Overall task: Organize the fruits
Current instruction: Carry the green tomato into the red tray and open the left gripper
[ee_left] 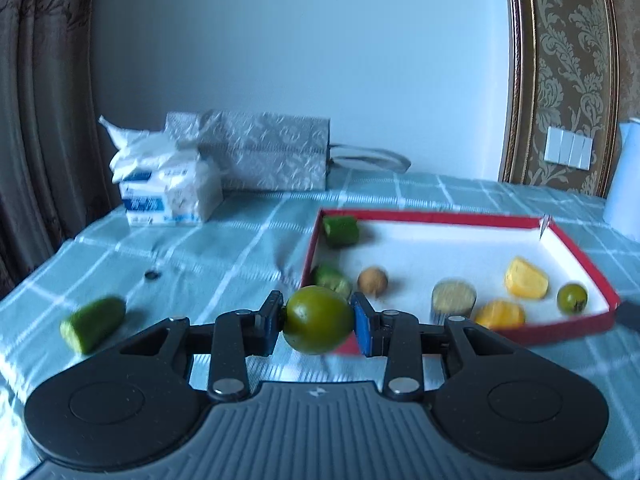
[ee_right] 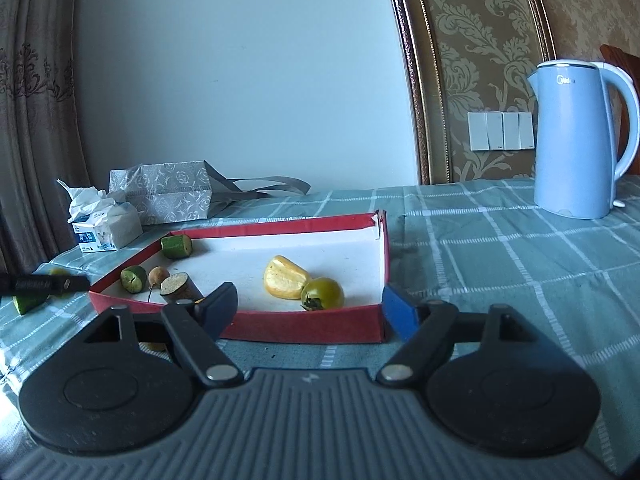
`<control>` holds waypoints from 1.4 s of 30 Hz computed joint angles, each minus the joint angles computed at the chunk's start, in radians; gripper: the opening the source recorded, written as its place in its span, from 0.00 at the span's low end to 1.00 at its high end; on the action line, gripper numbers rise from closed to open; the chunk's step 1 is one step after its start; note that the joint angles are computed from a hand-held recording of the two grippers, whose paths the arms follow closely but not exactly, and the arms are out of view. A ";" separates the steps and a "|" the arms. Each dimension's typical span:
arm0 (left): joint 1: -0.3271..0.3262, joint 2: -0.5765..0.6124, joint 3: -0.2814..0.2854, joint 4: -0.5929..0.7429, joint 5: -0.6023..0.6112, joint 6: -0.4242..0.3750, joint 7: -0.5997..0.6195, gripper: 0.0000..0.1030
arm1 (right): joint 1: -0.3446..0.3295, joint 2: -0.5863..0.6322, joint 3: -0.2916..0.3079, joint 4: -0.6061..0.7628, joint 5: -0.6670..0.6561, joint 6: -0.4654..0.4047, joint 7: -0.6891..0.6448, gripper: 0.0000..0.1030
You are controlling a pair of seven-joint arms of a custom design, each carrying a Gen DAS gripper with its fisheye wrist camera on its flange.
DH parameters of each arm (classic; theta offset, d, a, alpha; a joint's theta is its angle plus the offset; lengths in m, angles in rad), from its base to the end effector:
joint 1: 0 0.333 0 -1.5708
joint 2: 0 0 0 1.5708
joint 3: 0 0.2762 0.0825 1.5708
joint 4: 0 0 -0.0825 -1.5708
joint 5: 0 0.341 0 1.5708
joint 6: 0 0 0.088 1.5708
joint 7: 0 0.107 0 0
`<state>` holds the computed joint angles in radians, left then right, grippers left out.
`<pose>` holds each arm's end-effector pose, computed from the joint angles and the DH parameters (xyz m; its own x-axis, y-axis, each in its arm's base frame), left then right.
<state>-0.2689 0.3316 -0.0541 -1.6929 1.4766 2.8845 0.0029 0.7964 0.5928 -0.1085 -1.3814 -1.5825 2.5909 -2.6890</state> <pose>0.5767 -0.2499 0.4430 -0.0496 -0.9987 -0.0152 -0.4482 0.0358 -0.8932 0.5133 0.4686 0.4045 0.0513 -0.9852 -0.1638 -0.3062 0.1406 -0.9415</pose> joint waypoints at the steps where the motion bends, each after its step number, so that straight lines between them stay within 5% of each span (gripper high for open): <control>1: -0.001 0.010 -0.003 0.019 -0.009 -0.003 0.015 0.35 | -0.001 0.000 0.000 0.001 0.001 0.001 -0.002 0.76; 8: -0.027 0.088 0.004 0.149 -0.094 -0.023 0.135 0.35 | -0.008 0.007 0.002 0.009 0.029 0.018 -0.023 0.76; 18: -0.069 0.273 0.028 0.388 -0.375 -0.086 0.433 0.35 | -0.018 0.012 -0.003 0.011 0.072 0.049 -0.040 0.76; 37: -0.122 0.455 0.091 0.627 -0.612 -0.155 0.645 0.36 | -0.021 0.020 -0.016 0.021 0.117 0.084 -0.062 0.76; 42: -0.140 0.455 0.125 0.625 -0.601 -0.132 0.605 0.57 | -0.022 0.021 -0.017 0.021 0.123 0.087 -0.067 0.76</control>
<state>-0.4086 0.7865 0.0709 -1.0682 0.8758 2.7524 0.6076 0.7747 0.6137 -0.1256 -1.3604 -1.4598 2.6782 -2.7556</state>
